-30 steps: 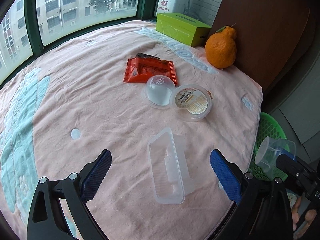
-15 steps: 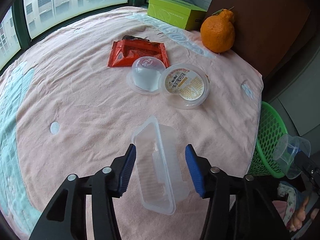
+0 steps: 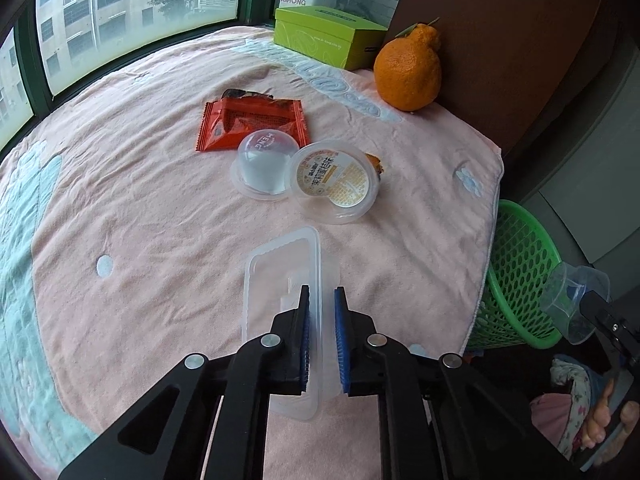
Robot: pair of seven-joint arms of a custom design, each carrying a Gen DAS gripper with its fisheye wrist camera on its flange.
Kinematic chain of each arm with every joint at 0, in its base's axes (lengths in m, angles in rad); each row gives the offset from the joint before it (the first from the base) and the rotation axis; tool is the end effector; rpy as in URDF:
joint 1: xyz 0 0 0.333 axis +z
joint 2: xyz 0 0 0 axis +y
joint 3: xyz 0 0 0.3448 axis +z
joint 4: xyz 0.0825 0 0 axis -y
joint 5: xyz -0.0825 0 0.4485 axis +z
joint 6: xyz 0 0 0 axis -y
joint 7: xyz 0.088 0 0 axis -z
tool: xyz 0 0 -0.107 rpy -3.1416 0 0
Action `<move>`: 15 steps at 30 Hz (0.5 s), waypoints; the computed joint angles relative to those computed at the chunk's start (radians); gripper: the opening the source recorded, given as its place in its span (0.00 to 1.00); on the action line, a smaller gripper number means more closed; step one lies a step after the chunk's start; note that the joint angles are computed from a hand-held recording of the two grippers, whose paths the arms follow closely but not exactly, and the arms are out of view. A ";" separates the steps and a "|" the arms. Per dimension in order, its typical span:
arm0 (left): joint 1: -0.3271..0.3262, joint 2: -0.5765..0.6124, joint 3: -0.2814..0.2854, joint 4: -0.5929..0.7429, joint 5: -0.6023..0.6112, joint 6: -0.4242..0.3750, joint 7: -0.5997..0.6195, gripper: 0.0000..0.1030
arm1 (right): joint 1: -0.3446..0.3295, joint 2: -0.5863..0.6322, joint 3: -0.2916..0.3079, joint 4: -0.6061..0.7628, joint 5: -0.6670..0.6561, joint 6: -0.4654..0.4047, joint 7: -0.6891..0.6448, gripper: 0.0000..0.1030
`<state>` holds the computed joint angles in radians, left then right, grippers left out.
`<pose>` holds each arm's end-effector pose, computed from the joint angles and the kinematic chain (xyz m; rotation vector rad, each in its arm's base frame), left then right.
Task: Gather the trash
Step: 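Carry the cup and tray over the green basket and open both tools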
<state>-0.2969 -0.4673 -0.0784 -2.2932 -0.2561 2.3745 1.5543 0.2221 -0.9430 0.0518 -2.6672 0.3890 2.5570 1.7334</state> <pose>0.4665 -0.1923 0.5987 -1.7935 2.2516 -0.8268 0.3506 0.0967 0.6071 -1.5093 1.7064 -0.2446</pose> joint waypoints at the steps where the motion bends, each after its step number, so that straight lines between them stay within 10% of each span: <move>1: -0.005 -0.004 -0.001 0.002 -0.002 0.002 0.007 0.11 | -0.008 -0.010 -0.002 -0.004 -0.004 -0.006 0.002 0.62; 15: -0.126 0.073 -0.040 0.149 -0.109 0.027 0.107 0.11 | -0.207 -0.168 -0.040 -0.067 -0.110 -0.119 0.034 0.62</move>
<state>-0.4231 -0.3943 -0.1187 -2.1446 -0.3647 2.4011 1.6613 0.0153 -1.1114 0.0117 -2.7339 0.2790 2.4377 1.7670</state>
